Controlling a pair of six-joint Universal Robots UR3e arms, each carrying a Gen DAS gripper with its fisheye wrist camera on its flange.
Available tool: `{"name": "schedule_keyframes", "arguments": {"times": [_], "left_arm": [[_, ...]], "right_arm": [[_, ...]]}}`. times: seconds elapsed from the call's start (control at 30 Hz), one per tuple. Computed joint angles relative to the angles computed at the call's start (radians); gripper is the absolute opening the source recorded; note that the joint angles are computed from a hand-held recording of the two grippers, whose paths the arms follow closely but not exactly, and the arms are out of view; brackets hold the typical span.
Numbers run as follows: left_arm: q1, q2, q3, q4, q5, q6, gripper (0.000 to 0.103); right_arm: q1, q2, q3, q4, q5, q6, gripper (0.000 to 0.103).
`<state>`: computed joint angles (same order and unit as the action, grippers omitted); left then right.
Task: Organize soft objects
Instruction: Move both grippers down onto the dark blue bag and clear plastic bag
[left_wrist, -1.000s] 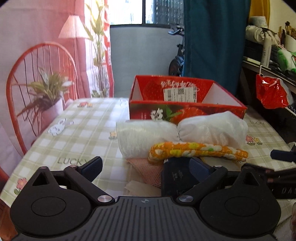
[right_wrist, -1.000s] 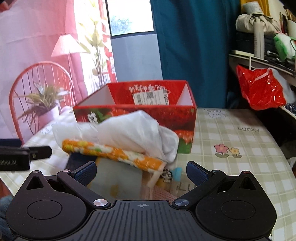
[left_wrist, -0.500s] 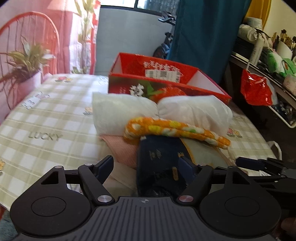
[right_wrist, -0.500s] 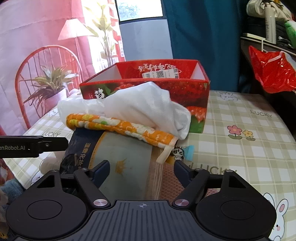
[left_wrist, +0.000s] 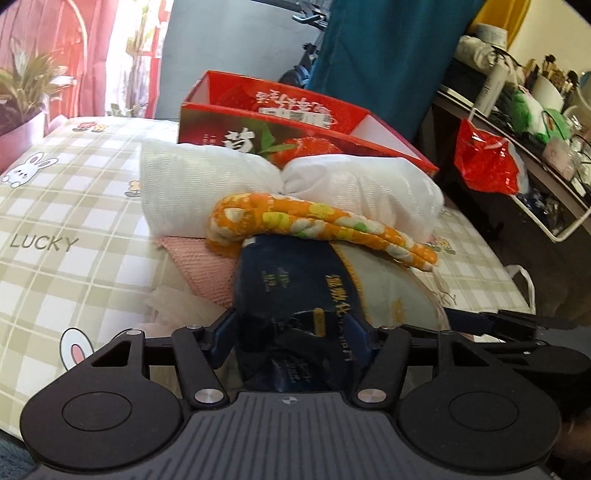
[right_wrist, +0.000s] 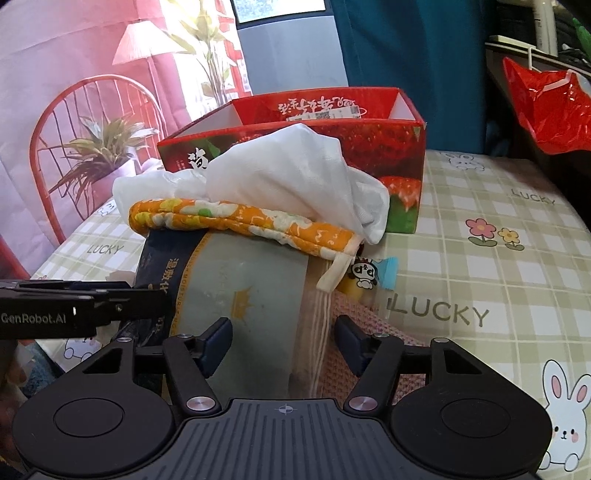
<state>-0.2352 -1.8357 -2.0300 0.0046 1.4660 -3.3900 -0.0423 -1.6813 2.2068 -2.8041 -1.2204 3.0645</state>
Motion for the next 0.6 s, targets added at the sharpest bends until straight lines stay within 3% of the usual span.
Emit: {"name": "schedule_keyframes", "arguments": {"times": [0.23,0.37,0.6], "left_arm": [[0.004,-0.017,0.000,0.022,0.014,-0.044,0.066],[0.021,-0.022,-0.026,0.062,-0.032,-0.024,0.069],[0.033,-0.045,-0.041,0.113,-0.045,-0.034,0.070]], "right_arm": [[0.010,-0.002,0.001,-0.007,0.002,-0.024,0.051],[-0.022,-0.024,0.028,-0.007,0.037,-0.028,0.044],[-0.014,0.009,0.035,-0.051,0.041,-0.054,0.048]]}}
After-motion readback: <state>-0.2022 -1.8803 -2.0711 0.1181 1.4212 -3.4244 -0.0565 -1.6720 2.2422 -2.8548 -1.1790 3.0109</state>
